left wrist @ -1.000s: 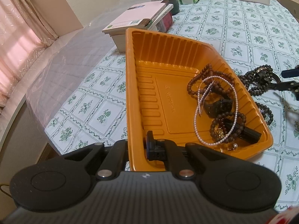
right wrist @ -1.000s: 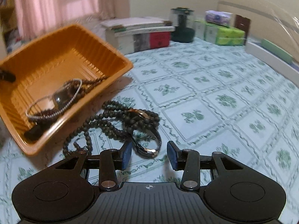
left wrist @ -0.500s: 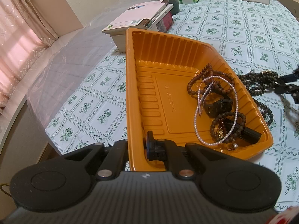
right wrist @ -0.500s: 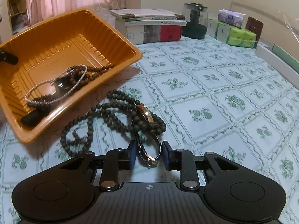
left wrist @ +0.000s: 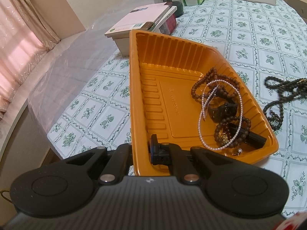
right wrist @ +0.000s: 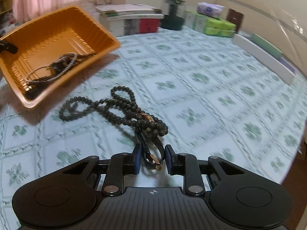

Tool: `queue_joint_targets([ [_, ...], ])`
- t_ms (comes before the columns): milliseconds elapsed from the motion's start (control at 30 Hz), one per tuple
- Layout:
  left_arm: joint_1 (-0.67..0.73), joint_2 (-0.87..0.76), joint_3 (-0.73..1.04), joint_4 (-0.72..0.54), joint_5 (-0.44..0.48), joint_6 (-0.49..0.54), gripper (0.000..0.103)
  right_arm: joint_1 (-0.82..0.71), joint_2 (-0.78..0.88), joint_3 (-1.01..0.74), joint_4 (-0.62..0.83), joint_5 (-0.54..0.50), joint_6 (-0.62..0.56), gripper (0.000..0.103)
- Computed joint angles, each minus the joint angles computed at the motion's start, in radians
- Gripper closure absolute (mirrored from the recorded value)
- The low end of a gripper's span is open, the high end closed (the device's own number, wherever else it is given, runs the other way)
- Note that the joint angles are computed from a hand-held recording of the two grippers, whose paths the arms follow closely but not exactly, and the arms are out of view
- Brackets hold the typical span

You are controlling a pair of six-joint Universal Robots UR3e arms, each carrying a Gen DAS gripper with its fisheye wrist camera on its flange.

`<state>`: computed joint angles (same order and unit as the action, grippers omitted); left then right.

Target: Organize jewelry

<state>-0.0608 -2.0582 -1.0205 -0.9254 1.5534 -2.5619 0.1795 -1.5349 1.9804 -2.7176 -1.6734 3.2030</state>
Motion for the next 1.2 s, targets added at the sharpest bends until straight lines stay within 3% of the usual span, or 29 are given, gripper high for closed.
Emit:
queue_joint_targets([
  [133,-0.002,-0.001,0.003,0.000,0.002,-0.001,0.101,-0.046,-0.068,0.078,-0.022,0.044,0.038,0.075],
  [300,-0.002,-0.003,0.006,-0.002,0.004,0.000,0.101,-0.082,-0.074,0.083,-0.024,0.104,0.076,0.058],
  [367,-0.002,-0.002,0.005,-0.002,0.003,0.001,0.101,-0.088,-0.051,0.066,-0.027,0.121,0.071,0.057],
  [567,-0.004,-0.001,0.004,-0.001,0.004,-0.002,0.101,-0.109,0.037,0.008,-0.049,0.167,0.061,0.056],
  [733,-0.003,-0.002,0.005,-0.002,0.005,-0.002,0.101,-0.123,0.045,0.011,-0.164,0.206,0.058,0.056],
  [867,-0.002,-0.001,-0.001,0.004,0.005,-0.002,0.101,-0.118,0.037,-0.004,-0.141,0.203,0.042,0.056],
  [1200,0.002,0.003,-0.010,0.010,0.001,0.004,0.101,-0.166,-0.075,0.139,-0.128,0.237,0.129,0.057],
])
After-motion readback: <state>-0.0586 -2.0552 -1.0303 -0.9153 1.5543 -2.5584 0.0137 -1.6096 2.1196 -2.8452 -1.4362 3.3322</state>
